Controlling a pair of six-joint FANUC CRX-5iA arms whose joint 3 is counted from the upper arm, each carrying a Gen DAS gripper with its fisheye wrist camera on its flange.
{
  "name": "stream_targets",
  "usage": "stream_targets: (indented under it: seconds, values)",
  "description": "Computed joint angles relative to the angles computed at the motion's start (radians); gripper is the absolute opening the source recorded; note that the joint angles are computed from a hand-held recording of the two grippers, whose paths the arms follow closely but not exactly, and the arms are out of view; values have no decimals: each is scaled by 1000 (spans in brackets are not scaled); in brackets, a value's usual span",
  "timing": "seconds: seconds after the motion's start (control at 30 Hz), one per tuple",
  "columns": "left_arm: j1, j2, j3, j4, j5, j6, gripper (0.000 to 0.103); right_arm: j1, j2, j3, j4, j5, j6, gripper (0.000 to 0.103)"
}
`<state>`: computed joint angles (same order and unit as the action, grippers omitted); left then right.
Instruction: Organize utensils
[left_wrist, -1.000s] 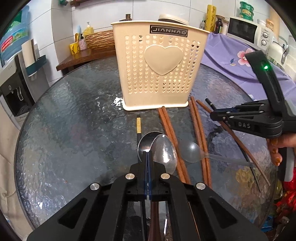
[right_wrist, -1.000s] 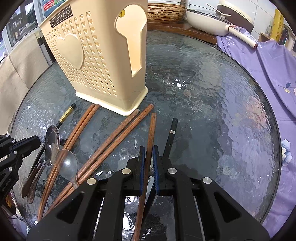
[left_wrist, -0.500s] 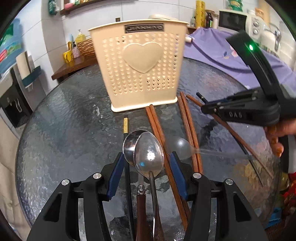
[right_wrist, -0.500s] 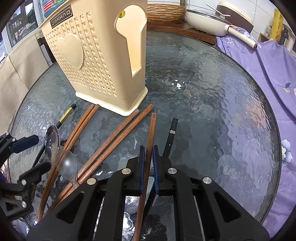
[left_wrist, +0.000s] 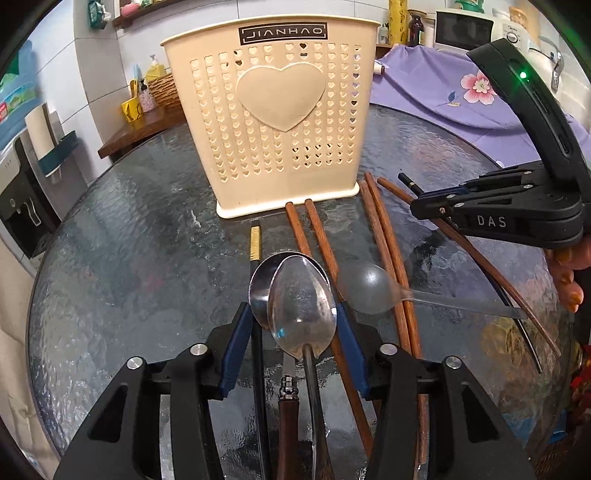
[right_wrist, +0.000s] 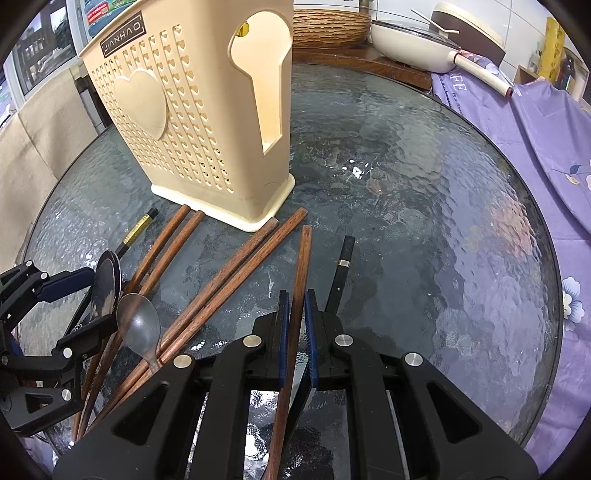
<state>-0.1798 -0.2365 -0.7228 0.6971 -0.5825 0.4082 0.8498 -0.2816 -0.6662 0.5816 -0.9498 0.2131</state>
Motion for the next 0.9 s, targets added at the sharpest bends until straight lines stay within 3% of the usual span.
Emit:
stream_targets:
  seconds: [0.23, 0.3, 0.73, 0.9]
  values:
    - [-4, 3, 7, -7, -1, 14, 40, 5, 2, 2, 2, -6, -4, 9]
    - [7, 2, 3, 19, -16, 3, 36, 5, 1, 0, 3, -5, -6, 9]
    - [57, -69, -49, 200, -46, -115, 36, -3, -55, -60, 36, 56, -79, 8]
    - [68, -106, -76, 309, -57, -189, 36, 28, -102, -100, 121, 55, -174, 7]
